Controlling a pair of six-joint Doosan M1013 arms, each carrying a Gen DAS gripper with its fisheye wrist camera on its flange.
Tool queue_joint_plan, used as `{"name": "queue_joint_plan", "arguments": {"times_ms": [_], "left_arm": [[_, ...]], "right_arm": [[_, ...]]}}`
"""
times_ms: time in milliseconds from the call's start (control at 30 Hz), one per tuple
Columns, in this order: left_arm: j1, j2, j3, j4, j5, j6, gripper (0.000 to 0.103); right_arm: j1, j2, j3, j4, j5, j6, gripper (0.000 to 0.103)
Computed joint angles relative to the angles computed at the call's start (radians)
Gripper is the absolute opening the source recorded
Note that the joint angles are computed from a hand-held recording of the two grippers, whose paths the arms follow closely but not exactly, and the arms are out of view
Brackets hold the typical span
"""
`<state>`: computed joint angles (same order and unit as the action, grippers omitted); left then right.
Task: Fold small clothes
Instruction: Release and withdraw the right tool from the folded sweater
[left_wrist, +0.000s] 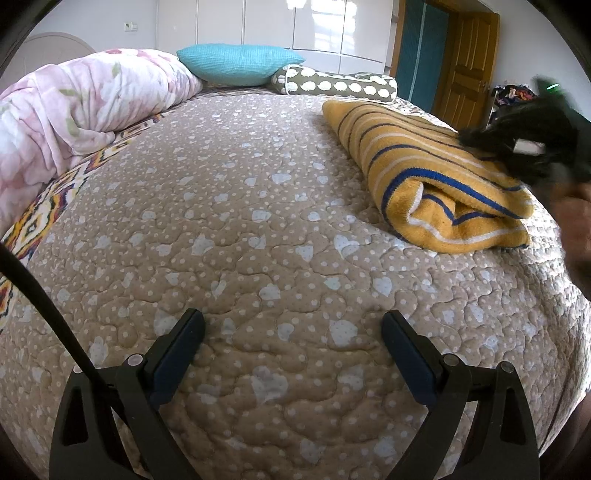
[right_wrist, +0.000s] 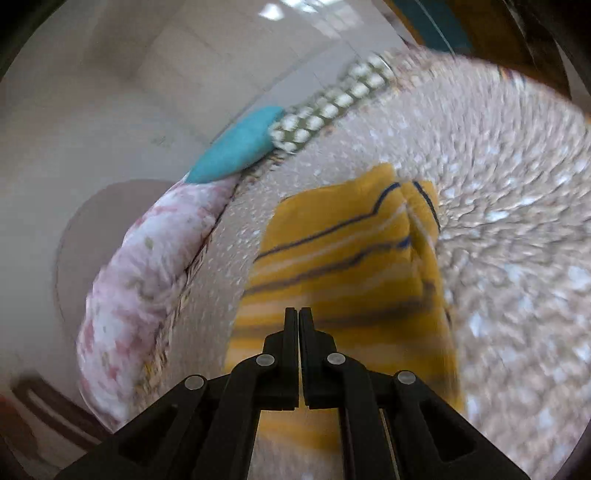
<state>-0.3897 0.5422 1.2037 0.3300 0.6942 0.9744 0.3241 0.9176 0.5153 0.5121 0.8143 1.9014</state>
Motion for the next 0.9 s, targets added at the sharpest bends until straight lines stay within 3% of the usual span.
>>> {"name": "queue_joint_plan", "arguments": {"times_ms": [33,100,167,267,367,433,600,767,900], "left_arm": [[0.0,-0.001,0.002,0.001,-0.002,-0.001,0.096],[-0.002,-0.003,0.006,0.01,-0.008,-0.01,0.096],[-0.002,-0.004,0.009,0.014,-0.013,-0.014,0.096],[-0.004,-0.003,0.007,0.024,-0.009,-0.021,0.096],[-0.006,-0.001,0.004,0.032,-0.001,-0.028,0.096],[-0.008,0.0,0.002,0.037,0.005,-0.03,0.096],[-0.01,0.003,-0.004,0.044,0.017,-0.033,0.096],[-0.018,0.017,-0.029,0.066,0.064,-0.046,0.098],[-0.019,0.032,-0.061,0.061,0.122,-0.04,0.1]], "right_arm": [[-0.006,0.049,-0.084,-0.038,0.054,0.075,0.002],[-0.022,0.083,-0.128,-0.092,0.094,0.176,0.0],[-0.029,0.031,-0.018,-0.104,0.015,0.183,0.0],[0.002,-0.019,0.032,-0.333,0.01,0.235,0.002],[0.036,-0.058,0.063,-0.487,0.003,0.217,0.023],[0.042,-0.103,0.143,-0.451,-0.066,0.153,0.037],[0.049,-0.204,0.35,-0.414,-0.129,0.114,0.039],[0.05,-0.299,0.538,-0.586,-0.169,0.264,0.043],[0.054,-0.314,0.581,-0.781,-0.138,0.406,0.049]]}}
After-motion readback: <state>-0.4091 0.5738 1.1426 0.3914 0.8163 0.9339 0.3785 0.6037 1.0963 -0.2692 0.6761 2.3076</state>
